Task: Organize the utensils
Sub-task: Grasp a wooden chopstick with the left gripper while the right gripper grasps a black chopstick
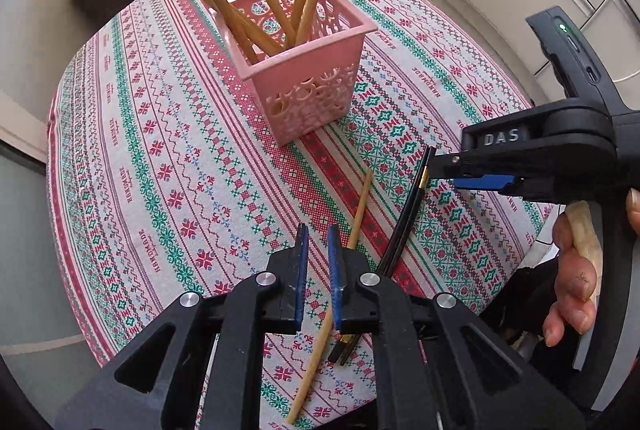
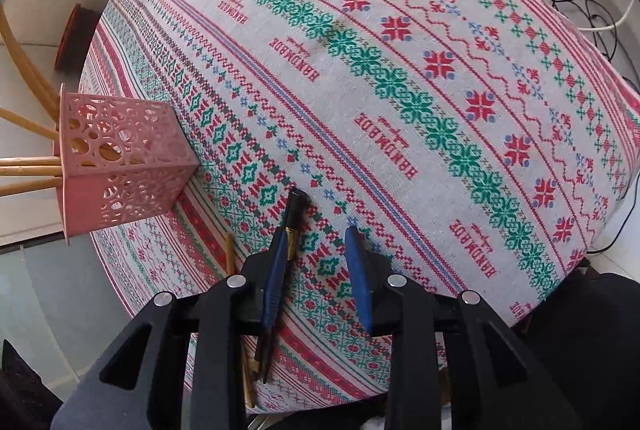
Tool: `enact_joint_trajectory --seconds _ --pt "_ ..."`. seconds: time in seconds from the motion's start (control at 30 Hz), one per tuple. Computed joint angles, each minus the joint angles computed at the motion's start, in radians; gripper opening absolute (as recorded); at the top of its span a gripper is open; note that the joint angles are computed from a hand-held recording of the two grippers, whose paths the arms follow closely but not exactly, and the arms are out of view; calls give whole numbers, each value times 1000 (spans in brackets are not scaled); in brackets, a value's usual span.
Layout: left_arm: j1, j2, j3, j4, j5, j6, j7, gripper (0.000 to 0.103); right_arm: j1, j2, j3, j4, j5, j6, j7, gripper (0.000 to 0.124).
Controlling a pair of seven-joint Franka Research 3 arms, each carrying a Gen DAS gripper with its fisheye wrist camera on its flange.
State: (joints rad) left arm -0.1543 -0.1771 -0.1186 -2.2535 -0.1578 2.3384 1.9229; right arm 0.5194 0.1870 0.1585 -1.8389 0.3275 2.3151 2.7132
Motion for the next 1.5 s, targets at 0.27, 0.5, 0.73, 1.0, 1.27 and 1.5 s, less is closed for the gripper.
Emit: enact_joint_trajectory --seconds 0.27,0.5,0.73,1.0,1.27,1.5 --pt "4 0 3 -1 -4 5 -2 16 21 48 -10 72 -86 -69 26 26" --pt "-8 21 -9 9 -5 -2 16 24 6 3 -10 26 -85 -96 -17 16" --pt "-20 96 -46 38 67 1 -33 25 6 33 -13 70 -108 -99 -35 9" --pt "-22 177 -67 89 116 -6 -81 28 -29 -39 -21 -47 -77 5 -71 7" --pt "-13 230 -82 138 96 -5 -79 33 -51 -34 -18 -53 -38 -9 -160 8" --pt "-22 159 -87 12 128 195 -66 5 -14 -19 -10 -33 -88 77 -135 7"
